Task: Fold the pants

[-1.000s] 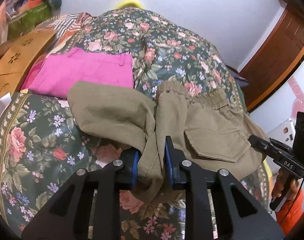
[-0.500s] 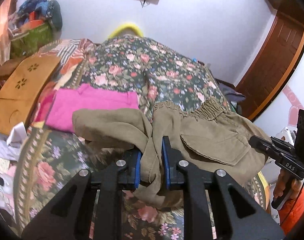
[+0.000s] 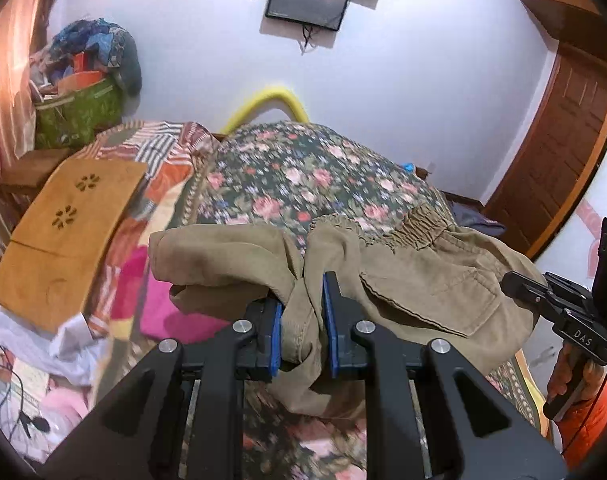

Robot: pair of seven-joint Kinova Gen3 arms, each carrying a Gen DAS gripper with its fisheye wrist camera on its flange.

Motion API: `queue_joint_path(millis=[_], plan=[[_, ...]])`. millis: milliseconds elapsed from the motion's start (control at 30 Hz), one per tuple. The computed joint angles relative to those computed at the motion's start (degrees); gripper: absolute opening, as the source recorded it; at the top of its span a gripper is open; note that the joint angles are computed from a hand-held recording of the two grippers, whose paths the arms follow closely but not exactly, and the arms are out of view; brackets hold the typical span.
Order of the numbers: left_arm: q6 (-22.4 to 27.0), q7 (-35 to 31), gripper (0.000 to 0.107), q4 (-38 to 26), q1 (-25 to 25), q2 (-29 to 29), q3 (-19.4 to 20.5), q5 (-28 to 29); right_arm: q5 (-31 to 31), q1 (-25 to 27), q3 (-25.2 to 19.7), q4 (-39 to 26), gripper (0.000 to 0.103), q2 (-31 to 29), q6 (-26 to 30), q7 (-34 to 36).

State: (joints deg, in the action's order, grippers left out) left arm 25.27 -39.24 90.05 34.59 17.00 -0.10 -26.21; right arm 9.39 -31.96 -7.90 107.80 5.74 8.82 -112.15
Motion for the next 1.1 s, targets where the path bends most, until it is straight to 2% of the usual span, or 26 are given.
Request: queue_joint_path(millis=[167,367,533,733,833,1000,1100], plan=[[-0.7,-5.4,0.017,-3.1,-4.8,1.9,1.0,3.3,2.4,-2.1,2.3,-5.9,0.014,4.2,0.6,-0.1],[-1.1,-12.3,0.017,-7.3,-9.5,5.1,1.3,8.2,2.0,-3.3,3.8,-13.8,0.014,9.7,1.7,2.3],[-1.9,-16.0,0.017,-10.6,-11.3,8.4,-0.7,10.5,3.6,-7.4,8.5,-19.9,0.014,14.7,1.5,2.2],[-7.1,-19.3,0.017,-10.2,-13.1,12.2,-2.8,12.3,4.0,-10.8,12.8,-25.4,0.013,21.2,0.4,2.1],[-11.1,-21.7,0.017,-7.2,-15.0,13.7,-1.7,14.9,2.8,-9.7,11.5,-25.9,0.013,23.6,0.2,3.5],[-10.8,-26.2,0.018,-4.5,-17.4,16.2,0.9,19.4,-1.4,-4.1,3.9,-25.8,0.013,26.0,3.4,7.5],[-12.1,-27.7,0.018,-1.3,-16.9,15.6,0.8,21.0,-3.6,-2.2,0.9,-25.3,0.013,26.7,6.4,9.8]])
